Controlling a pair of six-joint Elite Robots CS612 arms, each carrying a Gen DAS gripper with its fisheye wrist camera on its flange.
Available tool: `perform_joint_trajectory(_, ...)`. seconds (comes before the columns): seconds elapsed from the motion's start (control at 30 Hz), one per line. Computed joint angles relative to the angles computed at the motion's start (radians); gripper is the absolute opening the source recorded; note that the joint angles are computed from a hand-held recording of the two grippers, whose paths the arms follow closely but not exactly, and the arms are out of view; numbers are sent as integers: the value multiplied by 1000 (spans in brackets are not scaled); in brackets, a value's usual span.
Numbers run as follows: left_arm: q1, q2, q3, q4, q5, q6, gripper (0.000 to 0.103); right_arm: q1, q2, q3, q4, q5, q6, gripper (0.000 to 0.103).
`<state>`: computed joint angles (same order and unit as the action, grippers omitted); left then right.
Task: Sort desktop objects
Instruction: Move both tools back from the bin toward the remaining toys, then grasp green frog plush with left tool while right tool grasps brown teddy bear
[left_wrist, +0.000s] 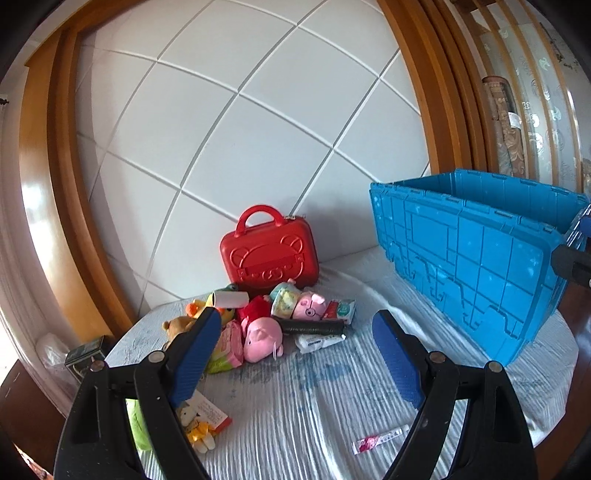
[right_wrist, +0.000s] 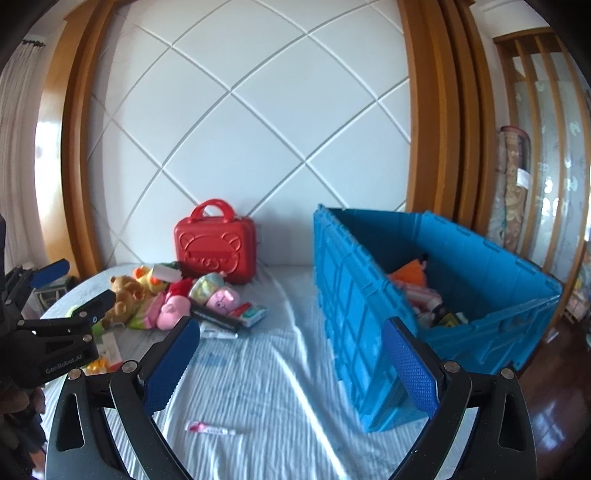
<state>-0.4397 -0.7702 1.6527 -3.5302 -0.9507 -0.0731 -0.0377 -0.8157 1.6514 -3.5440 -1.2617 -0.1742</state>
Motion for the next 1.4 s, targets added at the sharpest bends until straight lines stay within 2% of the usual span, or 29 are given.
perform_joint_trajectory(0.23, 53, 2, 40, 111, 8, -116, 84, 36, 28, -45, 88, -5, -20, 100)
perform_joint_trajectory(0.47, 144, 13, 57, 181, -10, -167, 84, 108, 73, -127, 196, -33, -38, 100)
perform_joint_trajectory(0.63, 224, 26, 42, 230, -34, -186, 84, 164, 119, -222, 271, -48, -9, 100)
perform_joint_trajectory(0.87, 305, 57, -8, 257, -50, -145, 84, 231, 194, -365, 382, -54, 16, 100)
perform_joint_trajectory(1.03, 341, 88, -64, 344, -69, -165, 84, 259, 261, -496, 508, -54, -12, 100)
perform_joint_trajectory(1.2, 358, 118, -112, 436, -80, -221, 84, 268, 331, -634, 601, 5, -17, 100)
perform_joint_trajectory(1.3, 368, 132, -140, 504, -107, -269, 84, 279, 380, -740, 713, 53, -71, 100)
perform_joint_trajectory(1.4, 374, 151, -168, 545, -100, -291, 84, 300, 444, -879, 823, 79, -123, 100)
